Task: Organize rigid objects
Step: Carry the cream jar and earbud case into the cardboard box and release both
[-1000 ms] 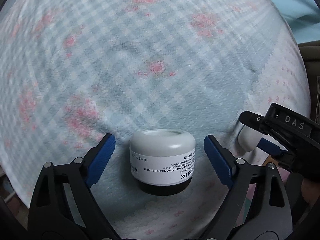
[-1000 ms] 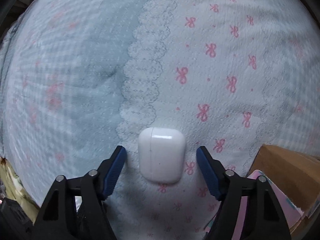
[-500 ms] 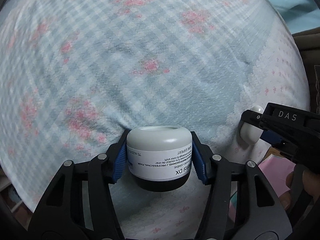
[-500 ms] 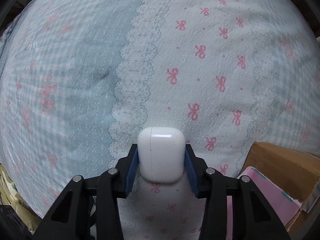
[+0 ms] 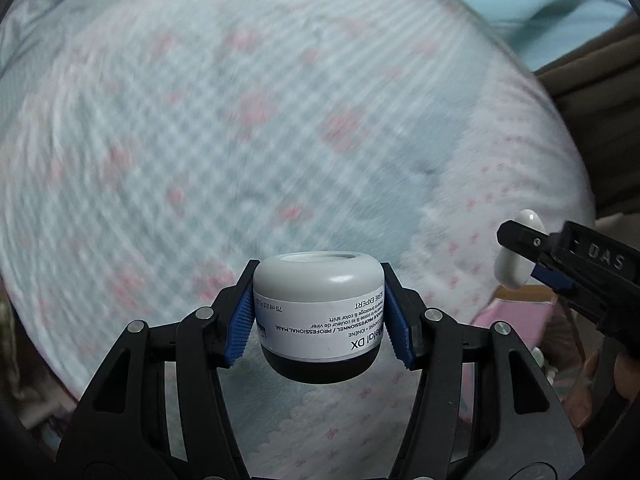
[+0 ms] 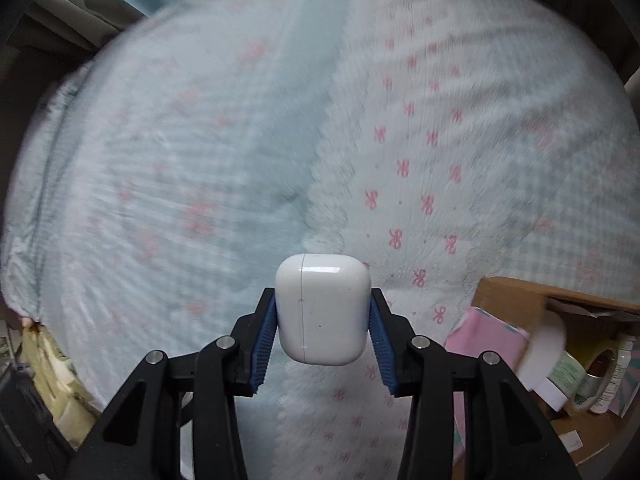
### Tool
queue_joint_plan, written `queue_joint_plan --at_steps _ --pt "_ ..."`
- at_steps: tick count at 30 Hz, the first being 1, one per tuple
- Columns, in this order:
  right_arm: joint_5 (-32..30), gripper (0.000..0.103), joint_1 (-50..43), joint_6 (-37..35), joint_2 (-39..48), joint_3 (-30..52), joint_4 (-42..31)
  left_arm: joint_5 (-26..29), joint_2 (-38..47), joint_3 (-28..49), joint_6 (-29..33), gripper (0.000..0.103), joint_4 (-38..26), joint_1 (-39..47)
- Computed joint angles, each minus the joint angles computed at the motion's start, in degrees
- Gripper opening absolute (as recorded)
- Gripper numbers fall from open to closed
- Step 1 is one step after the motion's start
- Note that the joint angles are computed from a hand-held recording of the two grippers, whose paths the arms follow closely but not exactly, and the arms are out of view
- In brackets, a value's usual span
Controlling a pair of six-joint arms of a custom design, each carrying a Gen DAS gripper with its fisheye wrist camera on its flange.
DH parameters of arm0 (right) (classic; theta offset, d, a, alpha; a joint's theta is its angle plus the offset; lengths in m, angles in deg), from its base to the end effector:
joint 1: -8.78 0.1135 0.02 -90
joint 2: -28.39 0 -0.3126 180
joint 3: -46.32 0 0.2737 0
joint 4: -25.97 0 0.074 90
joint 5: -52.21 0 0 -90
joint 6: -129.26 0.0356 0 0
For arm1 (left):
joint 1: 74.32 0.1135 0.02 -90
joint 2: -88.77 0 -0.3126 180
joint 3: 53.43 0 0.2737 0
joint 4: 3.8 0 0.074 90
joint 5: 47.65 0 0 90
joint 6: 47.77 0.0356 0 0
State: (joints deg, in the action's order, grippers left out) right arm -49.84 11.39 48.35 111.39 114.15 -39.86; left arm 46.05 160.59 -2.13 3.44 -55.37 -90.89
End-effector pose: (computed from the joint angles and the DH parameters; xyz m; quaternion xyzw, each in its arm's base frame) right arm 0.2625 0.0194 0.2447 0.0478 0.9903 0.1120 0.0670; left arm 0.2030 -0.0628 0.2103 -0.1853 0.9698 -0.1005 0.1230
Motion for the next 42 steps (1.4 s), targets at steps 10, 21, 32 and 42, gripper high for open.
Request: queue_joint_plan --at_steps 10,21,32,42 --pt "-4.72 0.041 -12.18 -9.56 -13.65 9.84 -15.8 -5.98 -3.65 17.16 1.67 0.053 -11.52 -13.97" --pt "-12.56 0.041 -49.31 -37.76 -16.64 17.05 -30.76 -9.91 5.54 31.8 -1.03 0.053 -11.79 -35.67" --pt "-10.17 0.041 -74.37 -58.4 -3.19 22.2 -30.96 -8.76 21.27 44.14 -2.13 0.053 -11.41 -48.76" --pt "-6.39 0.041 -75.47 -61.01 8.57 18.53 -20.58 -5.72 37.41 51.43 -0.85 0.053 -10.45 -53.57"
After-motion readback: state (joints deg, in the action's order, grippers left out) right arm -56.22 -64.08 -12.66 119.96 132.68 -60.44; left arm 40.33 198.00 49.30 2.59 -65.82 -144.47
